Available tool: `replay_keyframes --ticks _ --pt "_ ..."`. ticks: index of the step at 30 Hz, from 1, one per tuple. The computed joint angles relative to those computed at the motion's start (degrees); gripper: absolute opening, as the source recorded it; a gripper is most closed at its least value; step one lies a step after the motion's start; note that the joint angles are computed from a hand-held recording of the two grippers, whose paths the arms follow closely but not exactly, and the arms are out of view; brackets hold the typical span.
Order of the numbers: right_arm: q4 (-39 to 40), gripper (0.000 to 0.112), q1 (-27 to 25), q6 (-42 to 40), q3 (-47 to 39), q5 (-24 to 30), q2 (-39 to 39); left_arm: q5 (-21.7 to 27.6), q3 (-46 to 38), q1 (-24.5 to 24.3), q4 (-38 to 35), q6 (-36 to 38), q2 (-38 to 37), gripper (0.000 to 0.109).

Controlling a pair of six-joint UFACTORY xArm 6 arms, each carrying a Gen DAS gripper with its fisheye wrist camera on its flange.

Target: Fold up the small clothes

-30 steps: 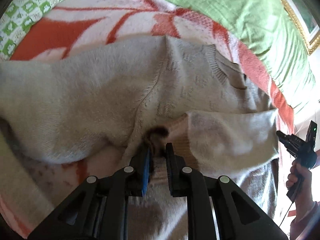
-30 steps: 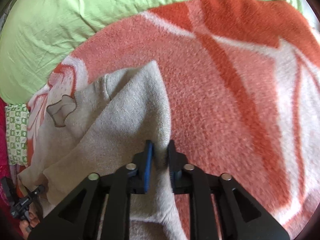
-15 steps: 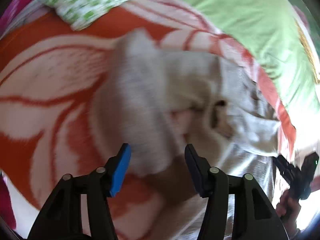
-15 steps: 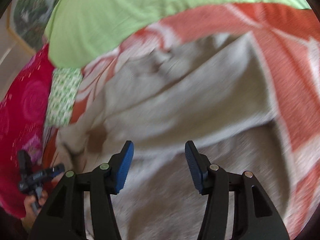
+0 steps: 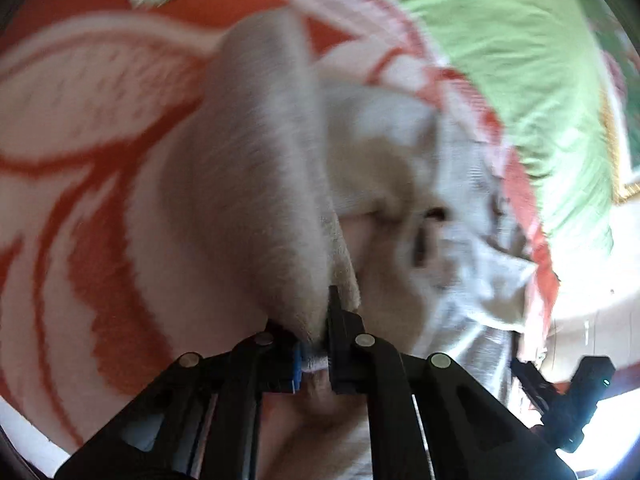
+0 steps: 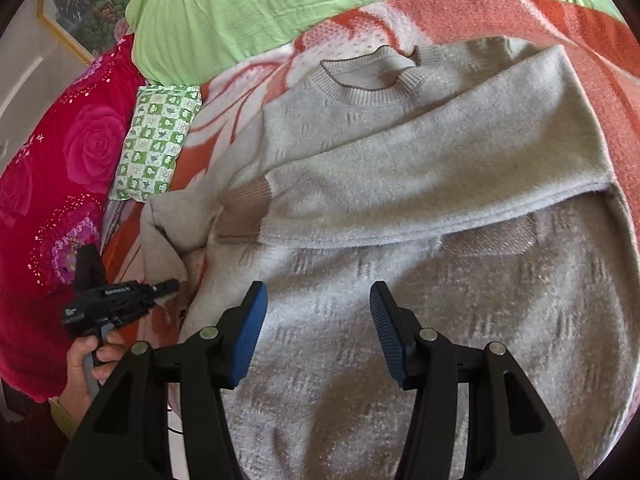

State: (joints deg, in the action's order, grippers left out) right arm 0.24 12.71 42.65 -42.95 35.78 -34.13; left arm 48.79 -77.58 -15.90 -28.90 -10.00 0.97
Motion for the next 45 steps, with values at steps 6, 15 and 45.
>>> replay_keyframes --ticks 6,15,45 --pt "-1.09 0.055 -1.05 1.86 2.86 0.80 -4.38 -0.39 -12.89 -5.22 -5.17 5.98 3.84 0.007" --pt "-1.93 0.055 -4.36 2.98 5.22 2.32 -8.68 5.93 -40.37 -13.65 -5.24 6.35 24.19 0.007" --pt "-13.61 0.053 1.08 -7.61 -13.35 9.81 15.90 5.40 -20.92 -6.28 20.91 -4.39 18.06 0.053"
